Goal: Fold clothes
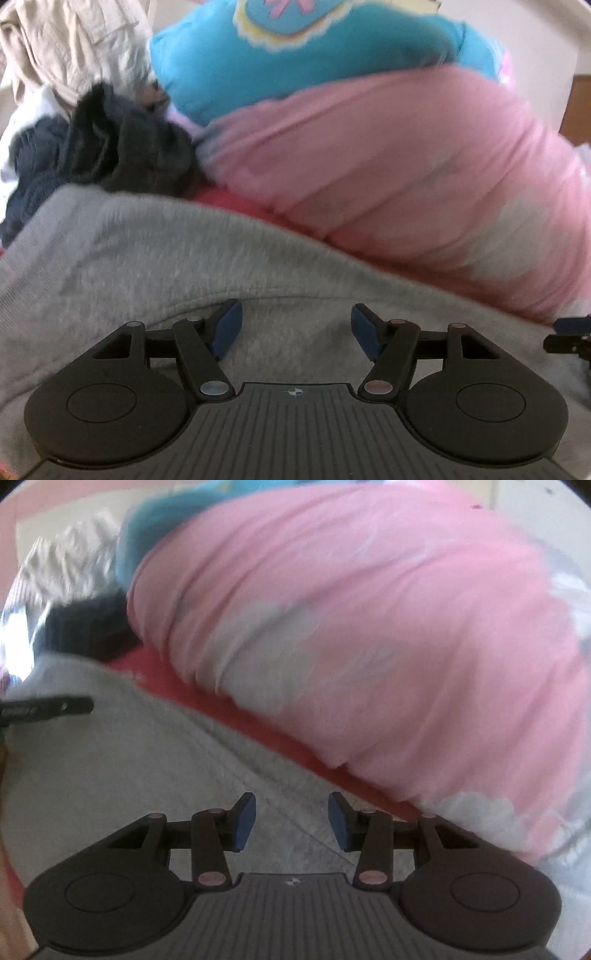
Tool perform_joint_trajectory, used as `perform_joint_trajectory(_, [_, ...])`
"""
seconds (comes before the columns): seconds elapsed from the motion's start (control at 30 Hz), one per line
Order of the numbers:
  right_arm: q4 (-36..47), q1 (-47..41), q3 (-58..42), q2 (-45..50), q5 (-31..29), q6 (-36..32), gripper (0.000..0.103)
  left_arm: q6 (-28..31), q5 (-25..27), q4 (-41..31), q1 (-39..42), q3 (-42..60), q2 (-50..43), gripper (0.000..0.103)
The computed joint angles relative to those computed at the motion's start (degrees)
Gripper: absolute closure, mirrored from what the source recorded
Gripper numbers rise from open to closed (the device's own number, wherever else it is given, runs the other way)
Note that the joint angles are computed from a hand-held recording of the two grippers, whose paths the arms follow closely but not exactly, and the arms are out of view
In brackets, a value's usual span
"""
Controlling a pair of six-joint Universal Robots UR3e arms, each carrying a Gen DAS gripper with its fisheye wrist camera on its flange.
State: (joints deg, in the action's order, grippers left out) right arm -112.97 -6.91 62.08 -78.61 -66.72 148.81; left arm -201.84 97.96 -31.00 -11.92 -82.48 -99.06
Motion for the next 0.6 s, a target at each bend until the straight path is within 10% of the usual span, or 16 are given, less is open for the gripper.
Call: perform_joint_trajectory(0.6, [8.97,-6.53,1.92,-2.48,-6.34,-1.08,0.057,1.91,-0.38,8.18,0.16,-4.95,-0.17,0.035])
